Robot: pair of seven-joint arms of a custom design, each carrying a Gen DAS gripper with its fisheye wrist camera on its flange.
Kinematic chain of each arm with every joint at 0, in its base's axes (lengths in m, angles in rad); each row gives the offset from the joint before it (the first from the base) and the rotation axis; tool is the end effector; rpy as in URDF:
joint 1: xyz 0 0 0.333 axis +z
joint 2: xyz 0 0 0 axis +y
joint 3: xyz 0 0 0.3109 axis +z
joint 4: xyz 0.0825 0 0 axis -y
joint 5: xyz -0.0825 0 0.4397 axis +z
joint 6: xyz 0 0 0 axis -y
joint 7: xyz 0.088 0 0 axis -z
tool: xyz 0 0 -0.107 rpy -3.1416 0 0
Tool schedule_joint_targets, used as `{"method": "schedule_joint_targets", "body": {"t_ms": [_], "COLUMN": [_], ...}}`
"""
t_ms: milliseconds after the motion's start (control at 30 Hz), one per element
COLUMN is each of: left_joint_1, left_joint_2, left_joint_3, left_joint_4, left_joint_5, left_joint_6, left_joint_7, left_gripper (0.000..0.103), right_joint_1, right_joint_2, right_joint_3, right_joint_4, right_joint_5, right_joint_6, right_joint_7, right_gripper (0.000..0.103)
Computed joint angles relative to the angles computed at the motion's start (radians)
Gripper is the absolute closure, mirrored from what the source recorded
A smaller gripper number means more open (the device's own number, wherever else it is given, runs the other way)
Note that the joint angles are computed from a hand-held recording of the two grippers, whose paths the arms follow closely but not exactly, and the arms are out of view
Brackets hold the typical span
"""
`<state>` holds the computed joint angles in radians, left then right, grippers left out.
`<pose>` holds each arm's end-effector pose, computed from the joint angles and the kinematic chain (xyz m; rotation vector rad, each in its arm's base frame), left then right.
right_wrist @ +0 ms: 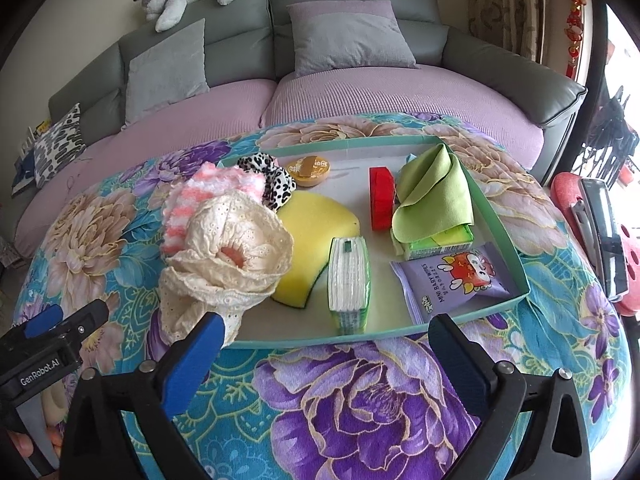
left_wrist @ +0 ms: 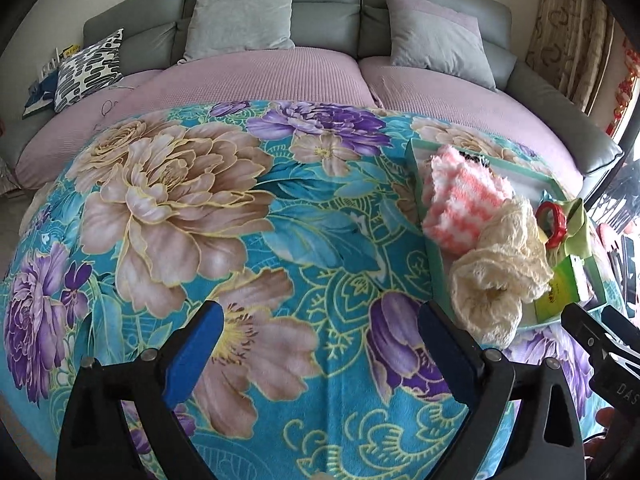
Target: Organize soft objects
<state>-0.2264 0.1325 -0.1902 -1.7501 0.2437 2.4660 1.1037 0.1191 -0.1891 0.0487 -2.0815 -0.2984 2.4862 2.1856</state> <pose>0.6411 -0.2774 0.5346 -1.8230 1.9847 -0.6802 0.5897 0.1028 0.5534 -1.5979 2.0855 -0.6278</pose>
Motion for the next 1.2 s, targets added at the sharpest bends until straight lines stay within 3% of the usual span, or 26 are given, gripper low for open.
{"method": "schedule_joint_targets", "body": {"t_ms": [167, 333, 467, 1200], "left_joint_1": [0.0, -0.013, -0.005, -0.011], "left_joint_2": [-0.016, -0.03, -0.042, -0.027], "left_joint_3": [0.002, 0.005, -0.005, -0.004], "left_joint_4": [-0.018, -0.028, -0.048, -0.049], "left_joint_5": [0.007, 0.128, 0.086, 0.138], "left_joint_6": [-0.021, -0.05, -0.032, -0.048], "left_joint_7": [-0.029, -0.093, -0.053, -0.073], "left_gripper": [0.005, 0.005, 0.005, 0.005], "right_joint_1": [0.007, 0.011, 0.014, 0.024], "right_joint_2": [-0.008, -0.02, -0.023, 0.014], "right_joint_3": [0.002, 0.005, 0.007, 0.001], "right_joint_4": [-0.01, -0.025, -0.032, -0.004], "right_joint_5": [0.01, 0.018, 0.022, 0.048], "right_joint_6": [-0.013, -0.026, -0.035, -0.078], "right_joint_7": [-0.012, -0.015, -0.022, -0.046], "right_gripper": [0.0, 0.0, 0.0, 0.0]}}
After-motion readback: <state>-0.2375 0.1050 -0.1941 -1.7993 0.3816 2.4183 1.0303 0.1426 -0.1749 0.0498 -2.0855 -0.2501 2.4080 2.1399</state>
